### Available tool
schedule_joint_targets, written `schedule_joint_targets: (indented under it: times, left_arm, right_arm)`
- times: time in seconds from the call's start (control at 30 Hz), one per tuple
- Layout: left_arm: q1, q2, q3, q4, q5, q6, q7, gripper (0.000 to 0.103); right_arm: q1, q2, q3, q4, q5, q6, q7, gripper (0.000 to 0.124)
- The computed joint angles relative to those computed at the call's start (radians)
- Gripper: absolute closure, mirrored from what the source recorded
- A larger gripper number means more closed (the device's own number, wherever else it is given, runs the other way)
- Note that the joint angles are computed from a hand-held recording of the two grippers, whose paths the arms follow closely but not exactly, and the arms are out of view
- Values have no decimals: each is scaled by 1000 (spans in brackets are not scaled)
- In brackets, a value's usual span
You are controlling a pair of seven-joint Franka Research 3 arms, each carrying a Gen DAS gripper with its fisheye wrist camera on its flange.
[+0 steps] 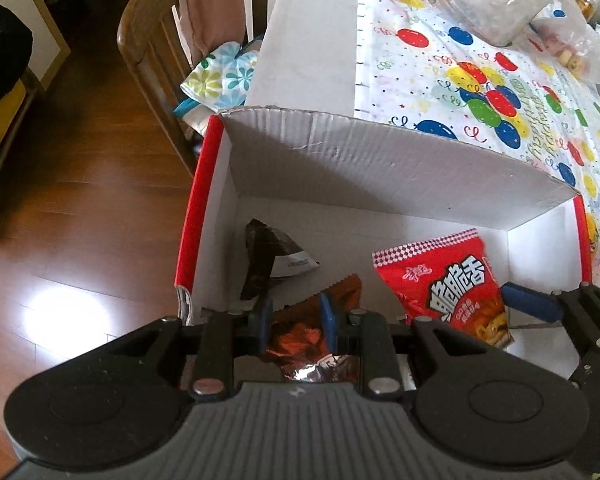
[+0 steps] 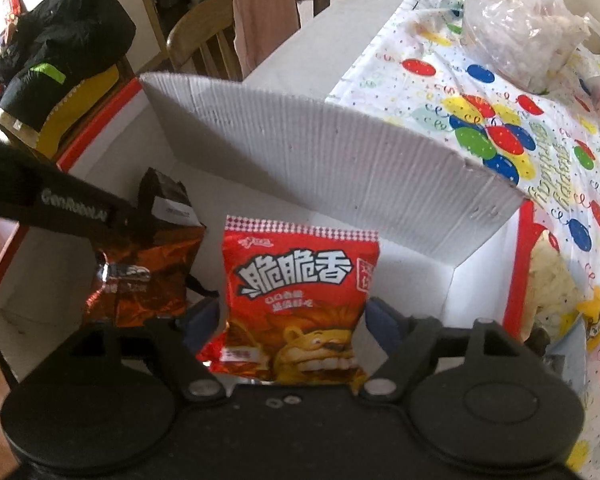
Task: Organize snacks
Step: 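Carry both snacks into the white box and open both grippers, then withdraw both tools from the box back over the remaining snacks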
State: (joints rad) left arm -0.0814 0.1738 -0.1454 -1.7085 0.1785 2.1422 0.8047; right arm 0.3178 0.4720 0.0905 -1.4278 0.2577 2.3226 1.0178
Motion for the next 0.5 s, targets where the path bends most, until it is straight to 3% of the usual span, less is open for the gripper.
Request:
schedule_joint_targets:
  times: [0.2,0.33,0.5]
  left_arm:
    - [-5,-40,-2,-47,11,41,-14,71]
    - [-12,-76,-3,-86,41,75,-48,40]
    - [-19,-122,-7,-128,76,111,-92,39]
  right_arm:
    - [-27,-37,16,-34,62,10,-40,40]
    - [-46,-70,22,-65,109,16,-72,37]
    - [-73,-112,28,-98,182,14,-114,31]
